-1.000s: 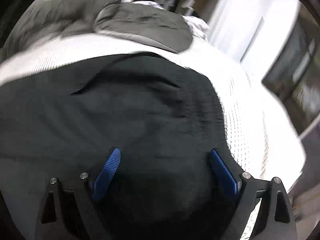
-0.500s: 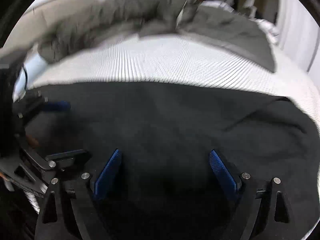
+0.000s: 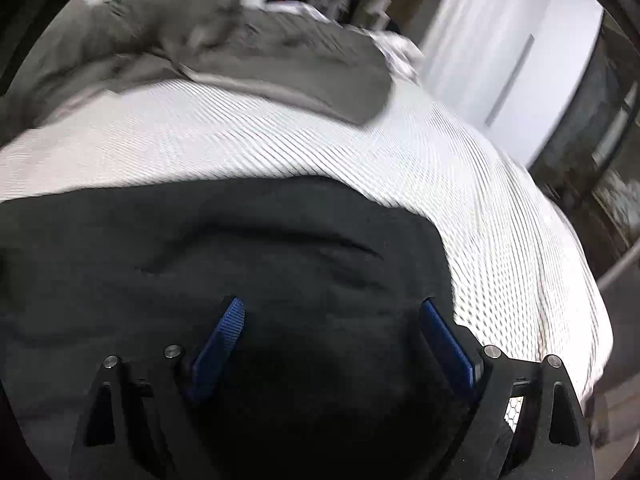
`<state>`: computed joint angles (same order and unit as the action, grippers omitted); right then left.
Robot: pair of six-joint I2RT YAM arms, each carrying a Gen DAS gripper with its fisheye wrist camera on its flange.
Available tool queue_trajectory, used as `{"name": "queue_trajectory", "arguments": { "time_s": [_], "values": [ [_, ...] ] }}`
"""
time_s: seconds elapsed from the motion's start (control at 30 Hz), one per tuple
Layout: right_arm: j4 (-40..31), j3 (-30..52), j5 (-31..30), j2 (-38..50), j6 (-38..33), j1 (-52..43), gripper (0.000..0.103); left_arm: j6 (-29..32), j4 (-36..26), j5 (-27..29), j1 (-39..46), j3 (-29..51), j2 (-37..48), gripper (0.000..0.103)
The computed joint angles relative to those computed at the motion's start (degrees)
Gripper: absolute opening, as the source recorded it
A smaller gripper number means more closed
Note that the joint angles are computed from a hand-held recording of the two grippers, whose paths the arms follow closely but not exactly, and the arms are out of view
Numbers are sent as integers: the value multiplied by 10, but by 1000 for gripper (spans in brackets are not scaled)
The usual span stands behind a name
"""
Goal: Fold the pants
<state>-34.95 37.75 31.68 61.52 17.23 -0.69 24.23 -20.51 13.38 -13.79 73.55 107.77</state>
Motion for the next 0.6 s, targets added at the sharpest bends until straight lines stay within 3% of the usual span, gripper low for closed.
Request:
{"name": "queue_trajectory", "arguments": {
  "time_s": [0.1,0.17,0.27,0.3,0.4,0.43,0.53,0.6],
  "values": [
    [-12,42,-1,5,24,82,91,-11,-25,62,-18,3,-16,88],
    [36,49,-79,40,12,93,91,-2,-45,43,-48,42,6,66],
    [109,80,-153,158,-25,85,85,-11,-82,12,-79,98,60,54],
    [123,96,-180,204,-43,65,83,-18,-86,10,-81,105,70,53],
    [146,119,-176,278,-86,20,81,-21,-85,14,-72,118,86,53],
    [148,127,-158,286,-94,1,81,-24,-90,19,-65,127,89,52],
    [145,118,-19,287,-76,-59,80,-40,-78,-14,-47,137,93,56],
    [166,82,-82,249,-80,-135,80,-60,-60,-46,-35,137,96,66]
  ]
}}
